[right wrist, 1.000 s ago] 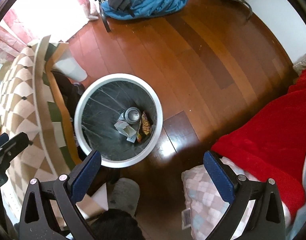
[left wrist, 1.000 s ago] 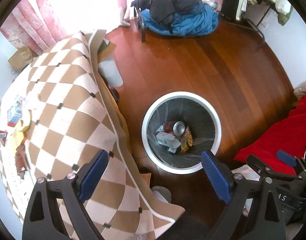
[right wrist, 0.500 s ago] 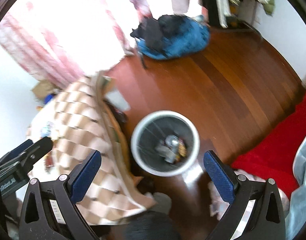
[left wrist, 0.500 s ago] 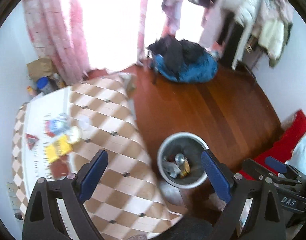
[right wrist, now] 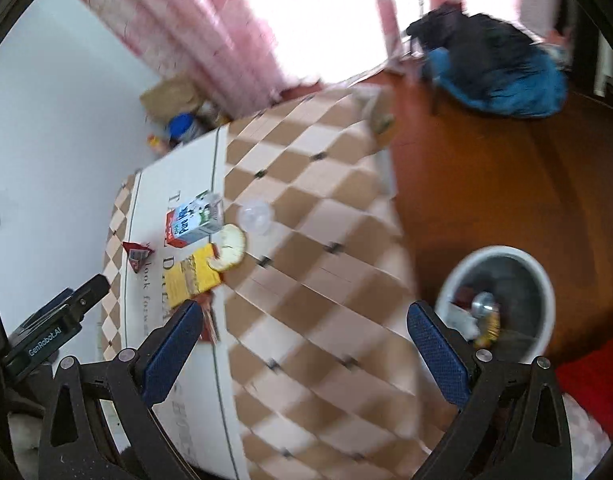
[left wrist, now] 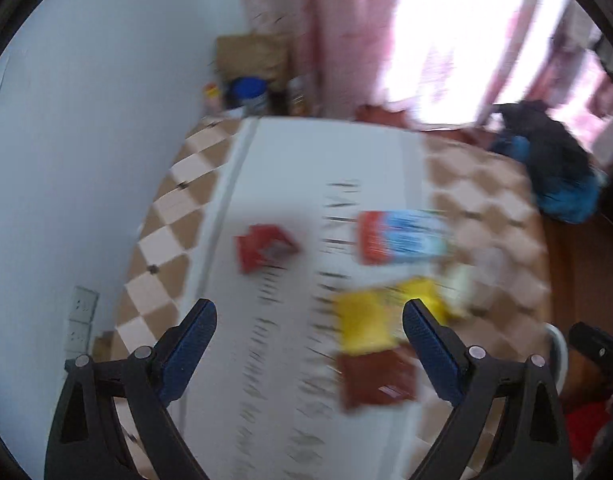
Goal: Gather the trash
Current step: 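Move both tools back over the table toward the red wrapper and lid, then grasp the red wrapper with the left gripper while the right grasps the clear lid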
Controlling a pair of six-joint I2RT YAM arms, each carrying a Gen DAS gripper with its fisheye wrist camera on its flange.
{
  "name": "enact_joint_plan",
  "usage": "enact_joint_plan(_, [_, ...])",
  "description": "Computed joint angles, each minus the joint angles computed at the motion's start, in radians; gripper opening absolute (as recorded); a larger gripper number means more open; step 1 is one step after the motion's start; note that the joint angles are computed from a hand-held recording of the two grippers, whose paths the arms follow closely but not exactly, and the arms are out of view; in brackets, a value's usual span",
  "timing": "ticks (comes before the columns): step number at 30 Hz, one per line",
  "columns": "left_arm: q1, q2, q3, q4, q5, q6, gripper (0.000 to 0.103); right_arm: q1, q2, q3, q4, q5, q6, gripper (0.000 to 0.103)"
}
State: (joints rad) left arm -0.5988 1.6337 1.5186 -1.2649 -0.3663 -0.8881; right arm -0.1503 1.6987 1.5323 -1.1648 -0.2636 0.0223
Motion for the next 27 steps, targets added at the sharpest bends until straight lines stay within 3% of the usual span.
enact_joint_plan(5, [0.174,-0.027,-0.173,0.195,0.077,0.147,0.094,0.143,0.248,0.094,0.123,0.059,0.085,0.087])
enact_joint_plan(7, [0.214,-0.012,-0.202,0.251,0.102,0.19,0.078,0.178,0.348,0.16,0.144,0.087,0.113,0.079])
enact_joint_plan(9, [0.244,0.024,-0.206,0.289,0.139,0.222,0.071,0.194,0.417,0.212,0.154,0.101,0.133,0.072])
enact_joint_plan(10, [0.254,0.04,-0.21,0.307,0.154,0.237,0.061,0.2,0.442,0.228,0.161,0.098,0.139,0.071])
enact_joint_plan(12, [0.256,0.073,-0.189,0.304,0.165,0.245,0.05,0.215,0.486,0.267,0.164,0.097,0.144,0.061])
enact_joint_plan(14, [0.255,0.071,-0.19,0.318,0.167,0.247,0.043,0.23,0.513,0.285,0.16,0.109,0.147,0.055])
enact_joint_plan(17, [0.245,0.057,-0.192,0.32,0.152,0.246,0.025,0.235,0.526,0.29,0.165,0.117,0.153,0.044])
enact_joint_plan(19, [0.246,0.048,-0.198,0.32,0.156,0.25,0.015,0.235,0.524,0.282,0.175,0.115,0.158,0.044])
enact_joint_plan(27, [0.197,-0.021,-0.207,0.284,0.114,0.225,0.012,0.211,0.413,0.183,0.202,0.08,0.171,0.044])
